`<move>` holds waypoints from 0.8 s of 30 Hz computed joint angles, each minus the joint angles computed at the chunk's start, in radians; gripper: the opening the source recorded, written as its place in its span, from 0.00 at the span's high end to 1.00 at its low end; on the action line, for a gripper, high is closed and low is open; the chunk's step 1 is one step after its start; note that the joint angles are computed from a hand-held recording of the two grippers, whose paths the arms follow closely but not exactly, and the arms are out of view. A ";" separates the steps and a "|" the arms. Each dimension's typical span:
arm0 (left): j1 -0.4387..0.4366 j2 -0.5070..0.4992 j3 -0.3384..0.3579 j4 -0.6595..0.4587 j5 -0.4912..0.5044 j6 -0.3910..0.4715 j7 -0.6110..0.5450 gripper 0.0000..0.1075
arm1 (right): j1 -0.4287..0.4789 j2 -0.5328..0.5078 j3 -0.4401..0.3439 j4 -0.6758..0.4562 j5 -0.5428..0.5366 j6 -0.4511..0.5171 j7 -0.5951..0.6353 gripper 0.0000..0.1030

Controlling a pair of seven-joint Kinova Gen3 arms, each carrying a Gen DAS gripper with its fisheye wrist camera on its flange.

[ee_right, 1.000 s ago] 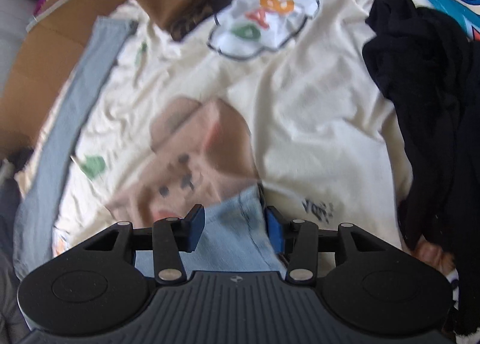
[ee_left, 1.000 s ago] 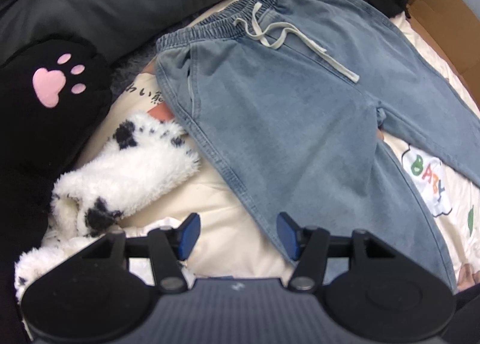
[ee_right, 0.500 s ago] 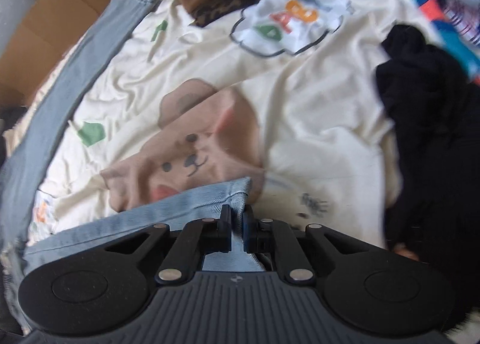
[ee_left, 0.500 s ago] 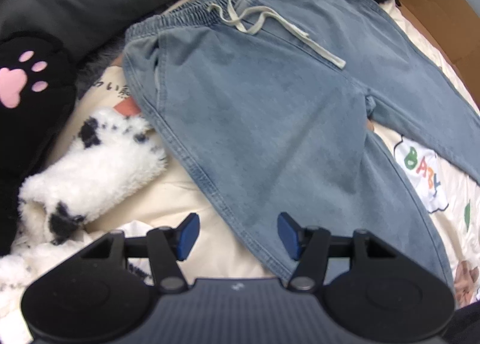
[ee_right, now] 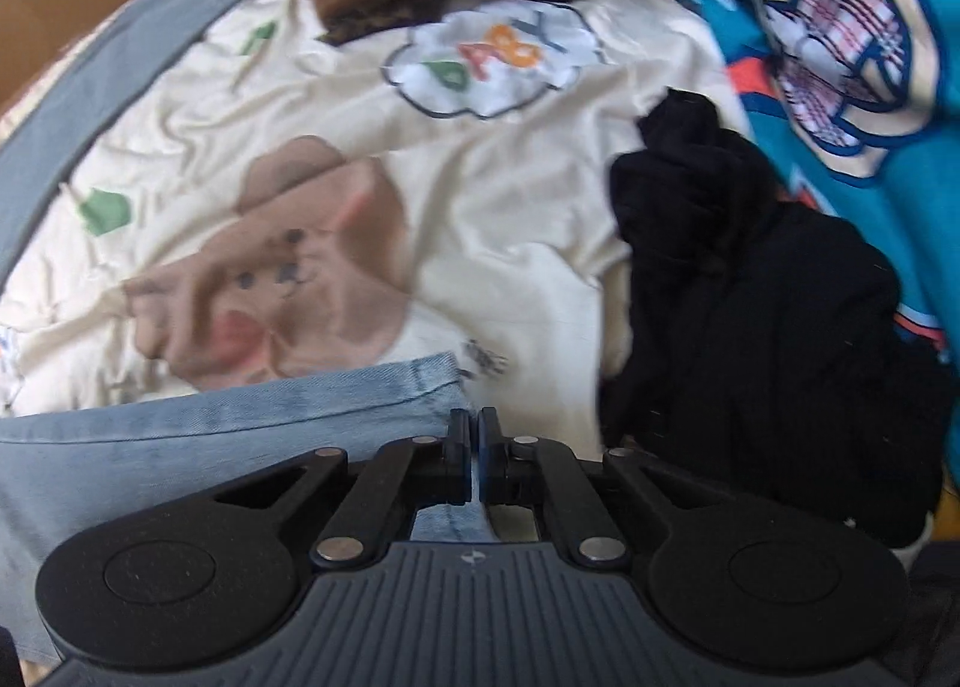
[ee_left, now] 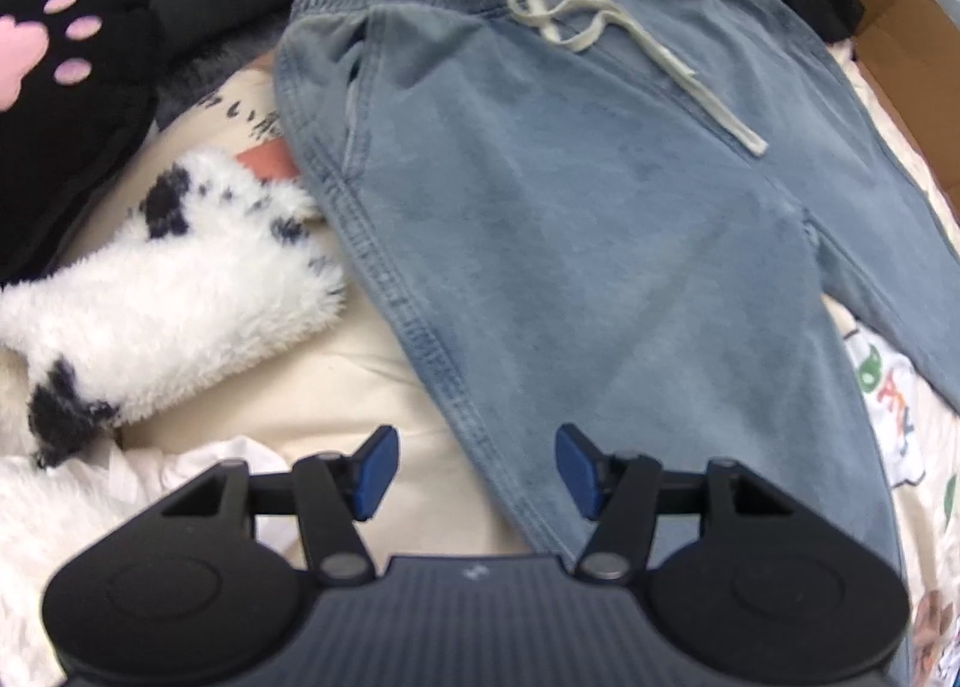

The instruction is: Fold clothes

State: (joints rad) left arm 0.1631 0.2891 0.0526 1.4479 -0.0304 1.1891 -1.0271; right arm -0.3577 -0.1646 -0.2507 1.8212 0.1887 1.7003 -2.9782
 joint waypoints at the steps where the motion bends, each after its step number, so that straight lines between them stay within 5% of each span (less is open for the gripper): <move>1: -0.003 0.002 -0.003 0.003 0.001 -0.004 0.005 0.43 | 0.018 -0.004 -0.017 0.001 0.008 0.018 -0.007 1.00; 8: -0.023 0.005 -0.007 0.019 0.018 -0.019 0.005 0.43 | 0.070 -0.123 0.020 0.097 -0.021 -0.176 -0.053 0.98; 13: -0.019 0.007 -0.002 0.000 0.015 0.007 -0.005 0.43 | 0.104 -0.139 -0.003 0.164 -0.037 -0.294 -0.035 0.57; 24: 0.006 0.000 0.001 -0.032 -0.015 0.048 -0.015 0.43 | 0.125 -0.136 0.002 0.242 -0.039 -0.376 0.032 0.55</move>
